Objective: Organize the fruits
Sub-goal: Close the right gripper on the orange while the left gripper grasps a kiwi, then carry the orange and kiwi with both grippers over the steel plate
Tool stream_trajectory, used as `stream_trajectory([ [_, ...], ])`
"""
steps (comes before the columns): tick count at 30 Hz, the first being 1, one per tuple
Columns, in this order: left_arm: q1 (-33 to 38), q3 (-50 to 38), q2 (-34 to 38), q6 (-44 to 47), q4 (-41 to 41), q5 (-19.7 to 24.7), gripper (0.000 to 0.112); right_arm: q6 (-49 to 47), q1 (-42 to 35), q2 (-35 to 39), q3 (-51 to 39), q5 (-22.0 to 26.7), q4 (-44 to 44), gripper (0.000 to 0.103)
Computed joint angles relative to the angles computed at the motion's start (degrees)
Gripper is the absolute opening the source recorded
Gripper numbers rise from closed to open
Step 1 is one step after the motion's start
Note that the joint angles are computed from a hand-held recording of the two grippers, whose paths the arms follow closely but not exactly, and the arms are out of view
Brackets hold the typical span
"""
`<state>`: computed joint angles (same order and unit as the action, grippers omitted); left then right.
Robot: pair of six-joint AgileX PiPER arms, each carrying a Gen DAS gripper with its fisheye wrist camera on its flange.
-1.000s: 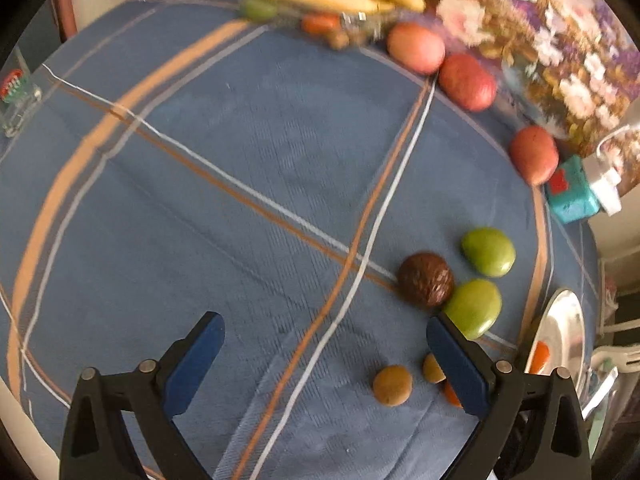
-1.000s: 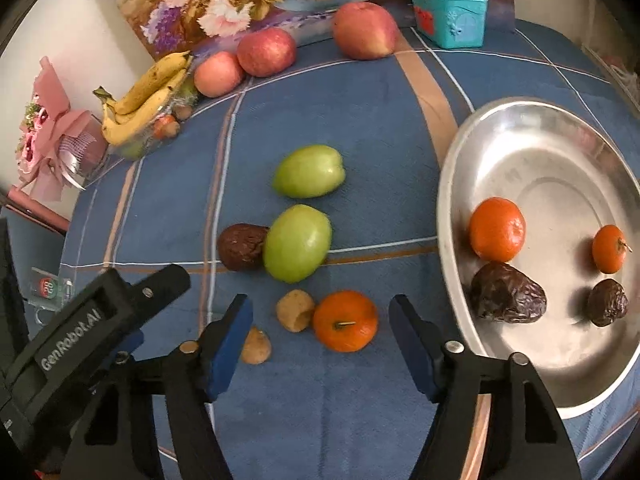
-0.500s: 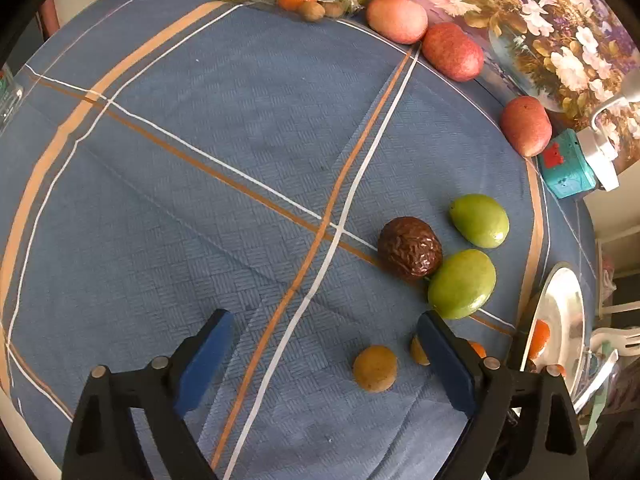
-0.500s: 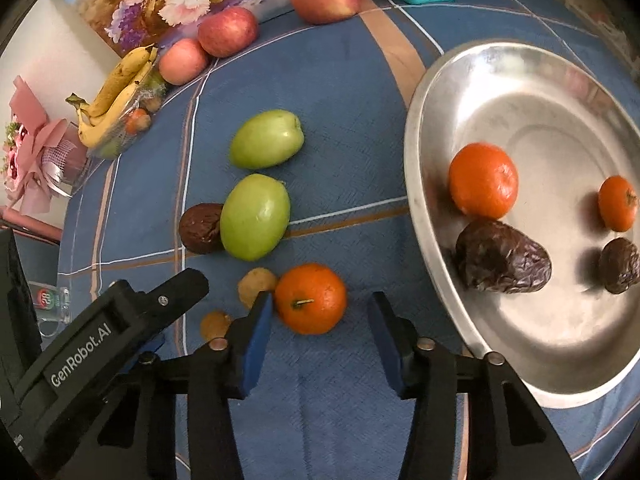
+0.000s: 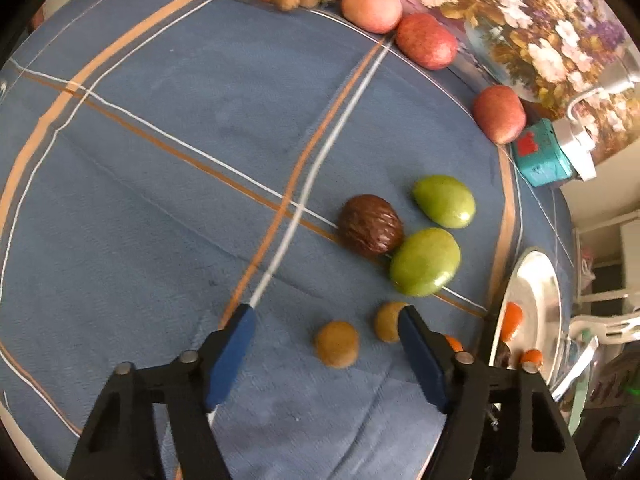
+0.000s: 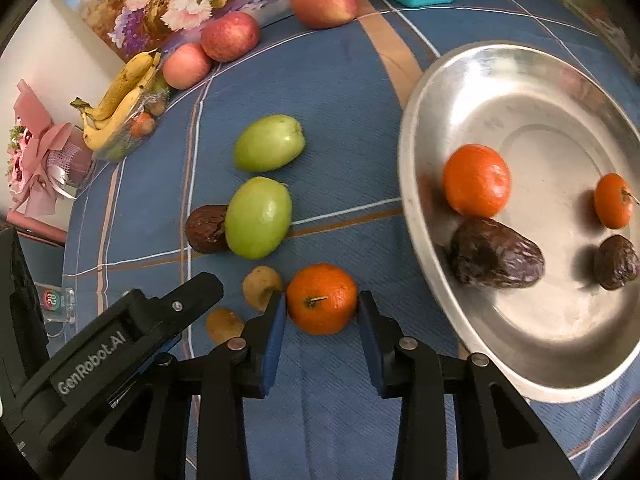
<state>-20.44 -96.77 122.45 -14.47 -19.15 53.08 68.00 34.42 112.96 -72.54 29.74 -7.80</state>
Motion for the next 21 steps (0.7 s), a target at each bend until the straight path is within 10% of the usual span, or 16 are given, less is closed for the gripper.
stream_trajectory([
  [11, -0.07, 3.84, -1.47, 2.59, -3.14, -1.46, 0.026, 3.56, 1.64, -3.23, 2.00, 1.92, -4.00, 0.037],
  [21, 1.66, 7.14, -6.67, 4.26, -4.02, -3.22, 0.024, 5.56, 2.31, -4.96, 2.47, 2.49, -6.09, 0.037],
])
